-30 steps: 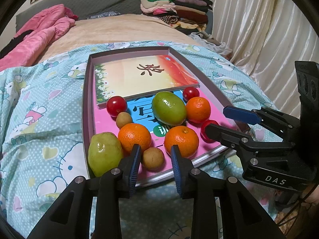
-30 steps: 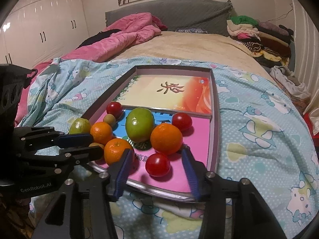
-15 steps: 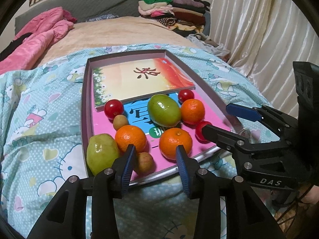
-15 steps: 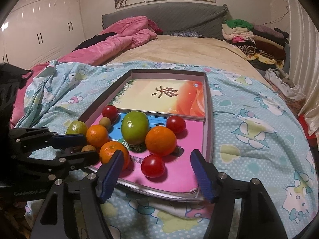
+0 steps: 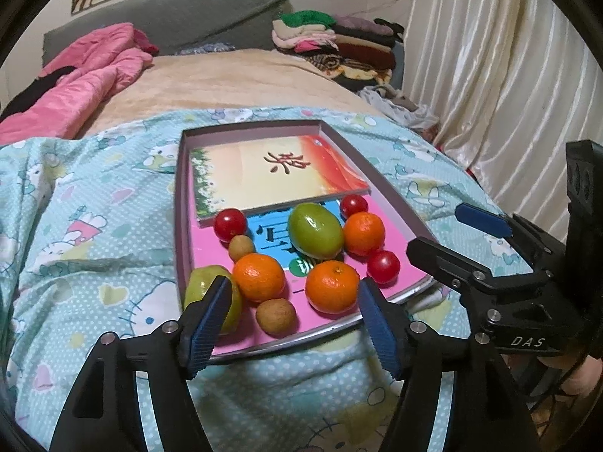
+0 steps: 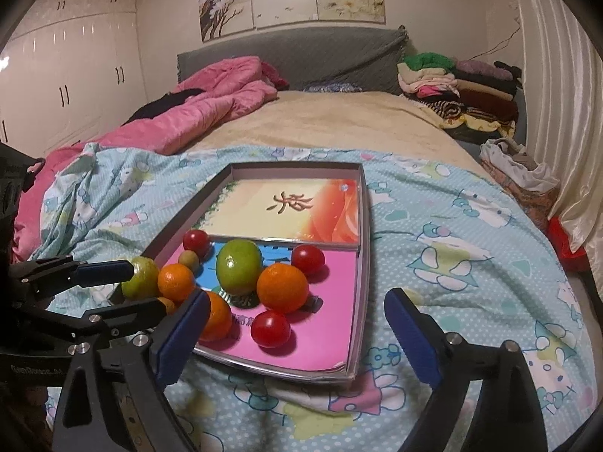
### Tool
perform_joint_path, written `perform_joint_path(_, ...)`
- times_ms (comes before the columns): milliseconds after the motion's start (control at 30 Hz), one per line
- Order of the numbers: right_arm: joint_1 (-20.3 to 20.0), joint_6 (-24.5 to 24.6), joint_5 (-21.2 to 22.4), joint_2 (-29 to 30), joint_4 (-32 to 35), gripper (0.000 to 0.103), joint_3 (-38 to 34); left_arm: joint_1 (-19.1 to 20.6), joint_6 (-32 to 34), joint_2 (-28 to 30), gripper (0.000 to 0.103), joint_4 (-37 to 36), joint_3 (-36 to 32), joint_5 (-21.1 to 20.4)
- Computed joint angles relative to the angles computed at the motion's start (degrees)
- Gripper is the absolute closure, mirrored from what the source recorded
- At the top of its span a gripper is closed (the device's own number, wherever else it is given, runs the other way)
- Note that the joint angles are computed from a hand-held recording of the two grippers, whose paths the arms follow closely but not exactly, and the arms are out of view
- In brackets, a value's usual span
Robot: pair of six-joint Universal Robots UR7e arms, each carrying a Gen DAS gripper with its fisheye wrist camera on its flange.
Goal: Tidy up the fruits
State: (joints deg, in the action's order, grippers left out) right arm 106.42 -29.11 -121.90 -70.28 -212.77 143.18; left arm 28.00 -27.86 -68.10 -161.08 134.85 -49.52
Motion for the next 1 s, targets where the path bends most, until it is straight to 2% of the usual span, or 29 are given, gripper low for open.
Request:
perform_joint_path(67, 0.2, 0.4, 0.2, -0.1, -0.9, 0.002, 0.2, -0.2, -1.5, -0.6, 0.031, 0.9, 0.2, 0.4)
perform_joint_path(233, 1.7, 1.6, 0.3, -0.6, -1.9, 0.001, 0.9, -0.7, -6.1, -2.6, 0.030, 4.6, 0.5, 0.8)
perform_joint_path(400, 4.3, 6.3, -0.5, -3.3, 1.2, 0.001, 2.1, -2.9, -12.3, -6.1, 0.030, 11.4, 1.6, 2.0)
perform_joint_path(567, 8.3, 11.8, -3.5, -5.3, 4.6, 0.001, 3.4, -5.5, -20.2, -9.8, 0.030, 20.2, 2.4, 1.1)
perform_joint_path(733, 10.5, 15.6, -6.3, -6.3, 9.2, 0.001, 5.1, -7.7, -26.1, -11.6, 0.030, 26.9, 3.2, -1.2)
perform_joint_path(900, 12.0, 18.7, -8.8, -6.2, 9.9, 0.001, 6.9, -9.7, -30.2, -13.3, 0.030, 31.0, 4.4, -2.3)
perform_joint_path(1000, 12.7, 18.1, -9.6, -5.7, 8.4, 0.001, 7.8, -11.1, -31.7, -13.7, 0.030, 33.0, 4.8, -1.6)
